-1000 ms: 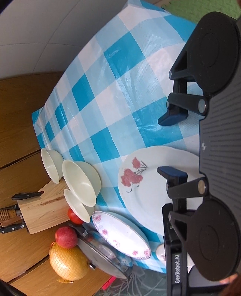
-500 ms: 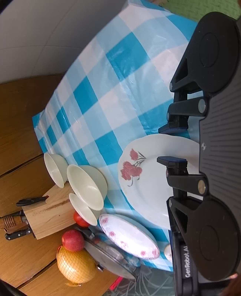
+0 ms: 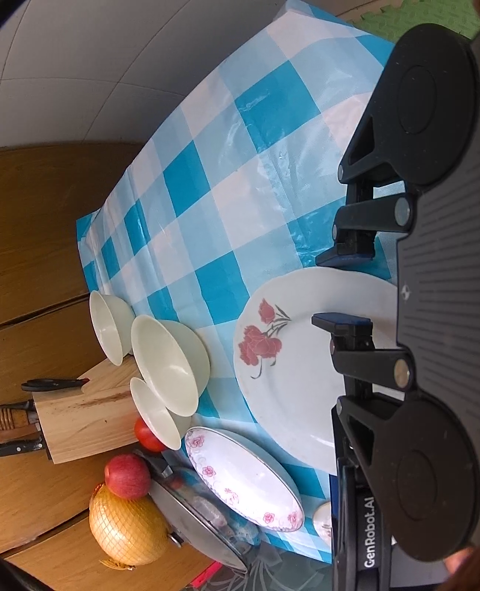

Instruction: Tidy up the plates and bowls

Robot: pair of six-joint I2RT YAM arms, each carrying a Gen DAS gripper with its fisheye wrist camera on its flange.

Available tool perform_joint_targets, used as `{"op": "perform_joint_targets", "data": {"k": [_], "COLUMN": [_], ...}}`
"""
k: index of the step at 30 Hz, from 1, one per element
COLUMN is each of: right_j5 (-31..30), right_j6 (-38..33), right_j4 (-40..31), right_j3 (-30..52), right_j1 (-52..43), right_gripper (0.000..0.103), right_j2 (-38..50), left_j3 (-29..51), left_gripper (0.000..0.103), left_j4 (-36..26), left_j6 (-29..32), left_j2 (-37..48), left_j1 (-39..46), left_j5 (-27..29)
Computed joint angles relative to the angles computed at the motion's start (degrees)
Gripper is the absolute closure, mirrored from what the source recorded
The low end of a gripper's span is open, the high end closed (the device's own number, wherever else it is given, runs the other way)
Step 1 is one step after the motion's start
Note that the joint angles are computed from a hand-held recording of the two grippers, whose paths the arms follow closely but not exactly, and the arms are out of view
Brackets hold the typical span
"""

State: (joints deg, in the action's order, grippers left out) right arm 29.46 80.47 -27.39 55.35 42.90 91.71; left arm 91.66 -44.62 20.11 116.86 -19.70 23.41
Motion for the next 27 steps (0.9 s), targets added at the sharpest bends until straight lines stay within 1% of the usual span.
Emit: {"op": "perform_joint_targets", "data": {"k": [1, 3, 4, 7, 9, 13, 15, 20, 22, 27], "right_j5": [0.1, 2.5, 4.0, 5.3, 5.5, 5.9, 6.0, 8.6, 8.9, 8.3], "right_j6": [0.0, 0.1, 0.0, -0.3, -0.2, -1.1, -1.0, -0.9, -1.0, -3.9], "right_j4": [-0.7, -3.7, -5.4, -5.6, -5.6, -5.1, -5.9, -7.2, -6.3, -3.9], "right_j3": [0.6, 2.9, 4.2, 5.1, 5.6, 6.9, 8.0, 10.0, 9.9, 12.1], "right_j1": [-0.1, 0.3, 0.6, 0.4, 0.3, 0.2, 0.2, 1.2, 1.5, 2.0], "right_gripper": [0.077, 0.077, 0.077, 0.076, 0.074, 0.072, 0.072, 0.071, 0.071, 0.07], "right_j2": [0.3, 1.7, 2.5, 2.8, 3.2, 4.2, 5.1, 6.4, 6.2, 7.9], "left_j3": [0.0, 0.4, -0.3, -4.5, -5.8, -5.3, -5.4, -4.7, -5.0, -5.3], "left_gripper": [0.011, 0.01, 0.01, 0.007, 0.007, 0.006, 0.006, 0.005, 0.005, 0.004], "left_j4": [0.0, -0.3, 0.7, 6.8, 9.2, 8.8, 9.2, 9.3, 9.9, 10.3], "left_j6": [0.1, 0.3, 0.3, 0.8, 0.9, 0.9, 0.8, 0.2, 0.2, 0.1], "left_j2": [-0.1, 0.0, -0.5, -3.7, -4.9, -5.2, -5.5, -5.5, -5.9, -6.3], "left_j1": [-0.1, 0.0, 0.1, -0.1, 0.3, 1.8, 2.2, 3.8, 4.4, 6.4], "left_j5": [-0.1, -0.1, -0.1, -2.7, -3.4, -2.3, -2.7, -2.7, -3.3, -4.3]}}
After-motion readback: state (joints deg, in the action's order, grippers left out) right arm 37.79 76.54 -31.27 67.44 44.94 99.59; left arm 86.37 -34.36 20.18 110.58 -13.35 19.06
